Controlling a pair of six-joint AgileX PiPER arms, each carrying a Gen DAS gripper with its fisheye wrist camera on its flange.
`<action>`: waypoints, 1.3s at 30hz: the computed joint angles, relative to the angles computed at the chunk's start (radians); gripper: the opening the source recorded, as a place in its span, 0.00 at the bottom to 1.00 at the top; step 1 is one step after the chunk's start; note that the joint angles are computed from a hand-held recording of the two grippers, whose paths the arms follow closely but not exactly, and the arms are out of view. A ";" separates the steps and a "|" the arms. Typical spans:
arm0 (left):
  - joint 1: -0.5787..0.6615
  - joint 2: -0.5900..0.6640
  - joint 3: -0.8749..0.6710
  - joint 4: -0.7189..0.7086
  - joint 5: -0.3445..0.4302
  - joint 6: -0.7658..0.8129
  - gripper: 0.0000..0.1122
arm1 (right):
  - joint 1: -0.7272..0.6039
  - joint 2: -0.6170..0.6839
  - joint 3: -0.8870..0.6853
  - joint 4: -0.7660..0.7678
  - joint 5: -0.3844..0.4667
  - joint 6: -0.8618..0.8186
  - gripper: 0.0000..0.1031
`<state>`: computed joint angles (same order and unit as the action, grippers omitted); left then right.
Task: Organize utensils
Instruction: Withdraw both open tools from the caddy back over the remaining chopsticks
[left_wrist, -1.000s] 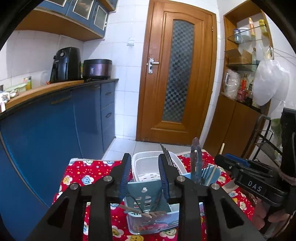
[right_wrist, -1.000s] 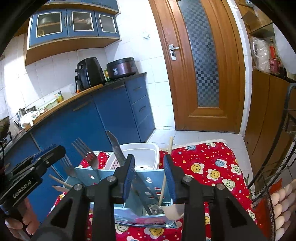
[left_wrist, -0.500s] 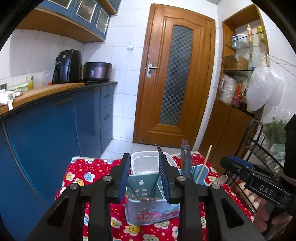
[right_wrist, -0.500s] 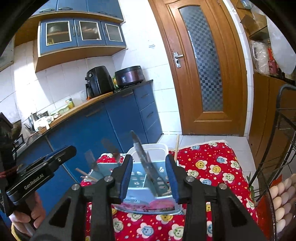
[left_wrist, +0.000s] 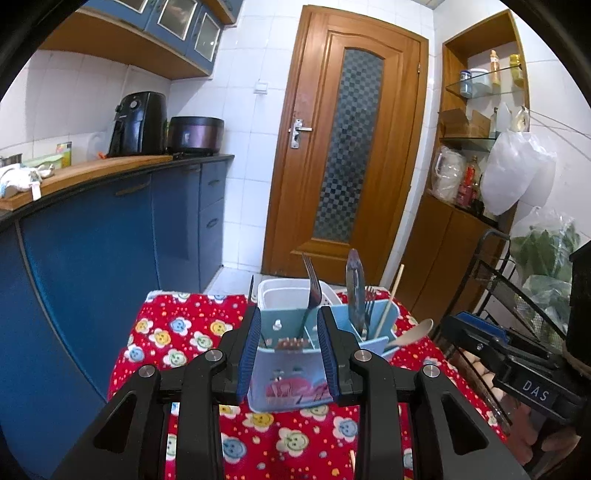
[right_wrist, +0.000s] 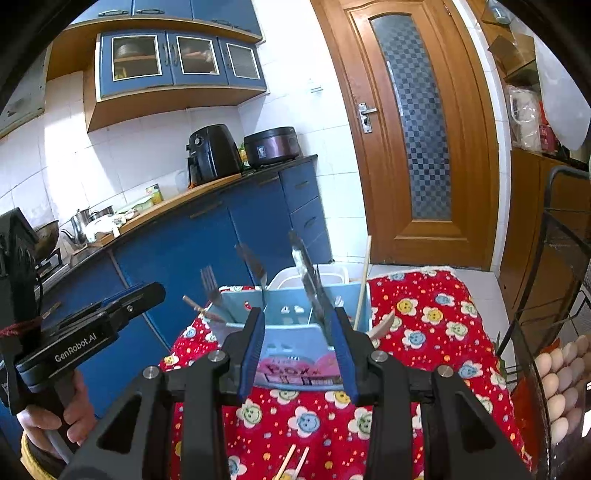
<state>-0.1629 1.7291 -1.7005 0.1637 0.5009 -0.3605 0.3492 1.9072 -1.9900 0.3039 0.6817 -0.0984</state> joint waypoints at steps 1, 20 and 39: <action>-0.001 -0.008 0.013 0.001 -0.004 -0.002 0.29 | -0.001 -0.008 0.016 0.006 -0.004 -0.004 0.39; -0.042 -0.099 0.217 0.023 -0.039 -0.097 0.29 | -0.009 -0.097 0.224 0.024 -0.011 -0.003 0.39; -0.091 -0.084 0.328 -0.064 0.014 -0.075 0.29 | -0.070 -0.178 0.494 0.092 -0.050 -0.046 0.39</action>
<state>-0.2541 1.6453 -1.3722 0.0993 0.5149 -0.4357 0.2797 1.7289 -1.4961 0.3961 0.6322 -0.1447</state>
